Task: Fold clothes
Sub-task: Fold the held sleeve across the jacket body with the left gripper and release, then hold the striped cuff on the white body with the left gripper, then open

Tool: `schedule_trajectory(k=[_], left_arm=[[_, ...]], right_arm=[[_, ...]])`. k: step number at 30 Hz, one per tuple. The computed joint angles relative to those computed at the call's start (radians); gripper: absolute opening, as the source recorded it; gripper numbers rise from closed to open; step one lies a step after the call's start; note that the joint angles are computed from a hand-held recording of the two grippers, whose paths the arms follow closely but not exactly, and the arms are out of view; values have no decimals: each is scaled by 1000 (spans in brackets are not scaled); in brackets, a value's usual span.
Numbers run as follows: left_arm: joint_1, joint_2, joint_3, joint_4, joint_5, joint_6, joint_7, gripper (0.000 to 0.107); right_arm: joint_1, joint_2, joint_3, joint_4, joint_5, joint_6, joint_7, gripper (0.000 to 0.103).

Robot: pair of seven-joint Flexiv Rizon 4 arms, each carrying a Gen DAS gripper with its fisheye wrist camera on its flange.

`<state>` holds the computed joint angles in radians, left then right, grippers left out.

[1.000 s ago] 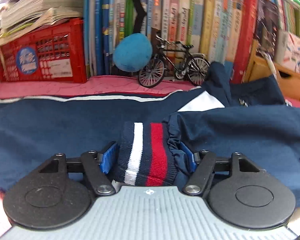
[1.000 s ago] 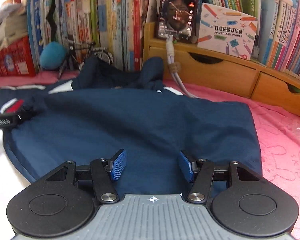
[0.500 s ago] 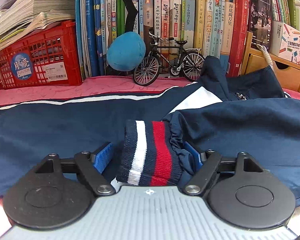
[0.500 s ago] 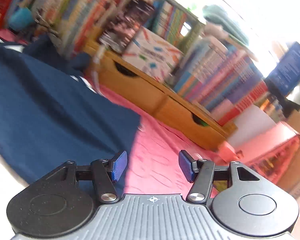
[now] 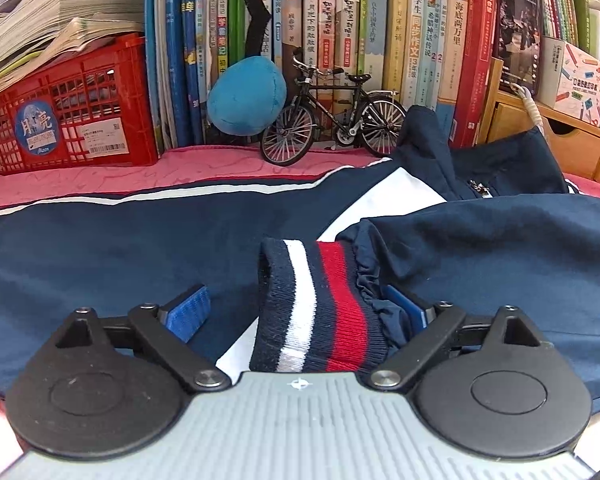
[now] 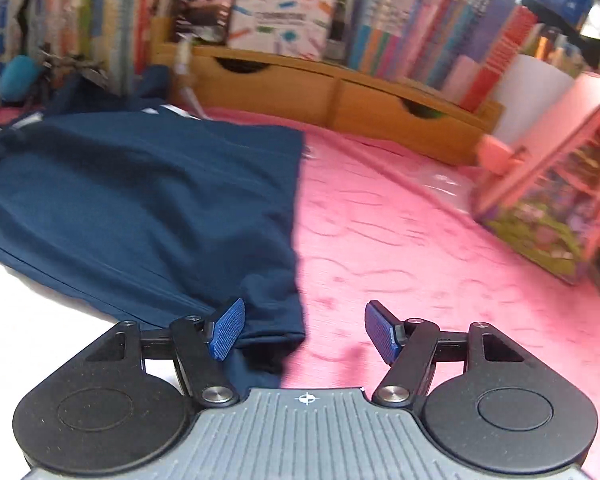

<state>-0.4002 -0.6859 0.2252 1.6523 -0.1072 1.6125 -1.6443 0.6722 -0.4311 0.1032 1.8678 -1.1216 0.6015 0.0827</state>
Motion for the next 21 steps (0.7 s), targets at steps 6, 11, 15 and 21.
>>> schedule_trajectory(k=[6, 11, 15, 21], left_arm=[[-1, -2, 0, -2, 1, -1, -2, 97], [1, -2, -1, -3, 1, -4, -4, 98], [5, -1, -5, -3, 1, -8, -5, 99], [25, 4, -31, -1, 5, -12, 7, 102]], right_arm=[[-3, 17, -14, -52, -108, 95, 128, 73], [-78, -149, -91, -259, -289, 559, 335, 79], [-88, -334, -55, -477, -41, 612, 119, 79], [-41, -356, -95, -496, 97, 421, -96, 79]])
